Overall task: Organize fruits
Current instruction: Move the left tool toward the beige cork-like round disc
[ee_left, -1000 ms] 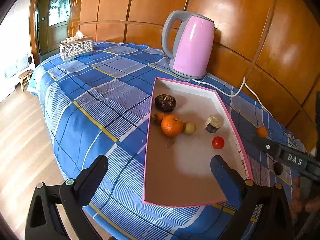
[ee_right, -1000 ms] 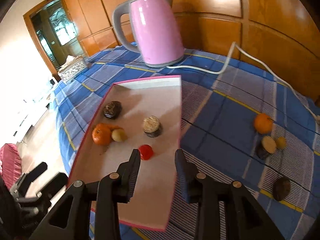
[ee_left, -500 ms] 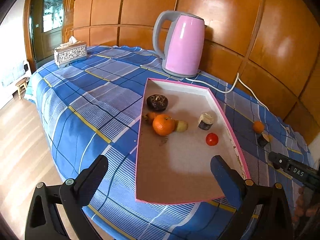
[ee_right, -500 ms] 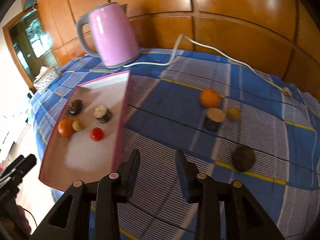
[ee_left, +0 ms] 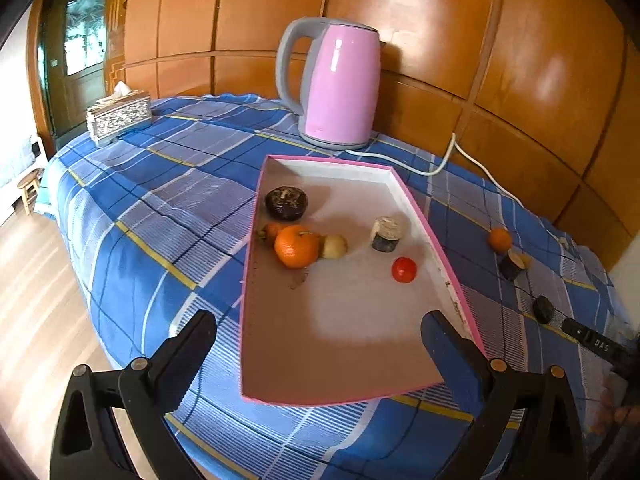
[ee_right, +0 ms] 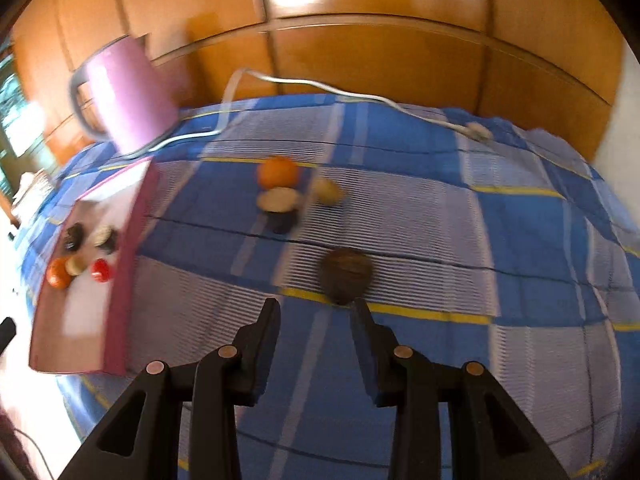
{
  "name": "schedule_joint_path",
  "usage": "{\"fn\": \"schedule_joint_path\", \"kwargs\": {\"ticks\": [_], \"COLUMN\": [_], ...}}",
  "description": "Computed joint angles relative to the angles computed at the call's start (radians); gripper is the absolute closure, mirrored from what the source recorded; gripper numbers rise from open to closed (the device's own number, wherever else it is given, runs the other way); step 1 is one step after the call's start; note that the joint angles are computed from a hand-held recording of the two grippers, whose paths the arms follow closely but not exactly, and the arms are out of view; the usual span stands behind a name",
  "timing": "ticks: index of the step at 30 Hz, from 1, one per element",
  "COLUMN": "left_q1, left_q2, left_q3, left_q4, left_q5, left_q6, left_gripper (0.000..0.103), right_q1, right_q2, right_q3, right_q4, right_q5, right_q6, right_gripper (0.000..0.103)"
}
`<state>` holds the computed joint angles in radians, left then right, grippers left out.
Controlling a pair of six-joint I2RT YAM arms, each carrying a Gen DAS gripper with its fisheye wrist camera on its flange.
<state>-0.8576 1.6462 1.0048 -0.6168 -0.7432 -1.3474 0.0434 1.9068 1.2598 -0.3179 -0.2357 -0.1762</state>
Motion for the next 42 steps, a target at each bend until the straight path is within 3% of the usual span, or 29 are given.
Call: {"fn": "schedule_joint_path", "kwargs": {"ticks": [8, 24, 37, 42], "left_q1": [0.012, 0.074, 0.127, 0.147], "left_q2": [0.036, 0.255, 0.502, 0.576], "left_q3": [0.064, 0.373, 0.715, 0.814], "left_q4": [0.059, 0.166, 0.083, 0.046], "left_q5": [0.016, 0.197, 0.305, 0.338], "left_q6": [0.122, 0.496, 0.623, 0.630], "left_gripper": [0.000, 0.003, 0.008, 0.017], "right_q1": [-0.136, -0.281, -0.327, -0.332], "right_q2": [0.019, 0.099, 0.128, 0.139], "right_q3": [-0.012, -0.005, 0.009, 0.015], "right_q4": [0.033, 0.136, 0.180, 0.182], "right_q5": [0.058, 0.161, 0.196, 0.206], "right_q6": [0.042, 0.129, 0.174, 0.176], "right_gripper": [0.066, 0.066, 0.066, 0.066]}}
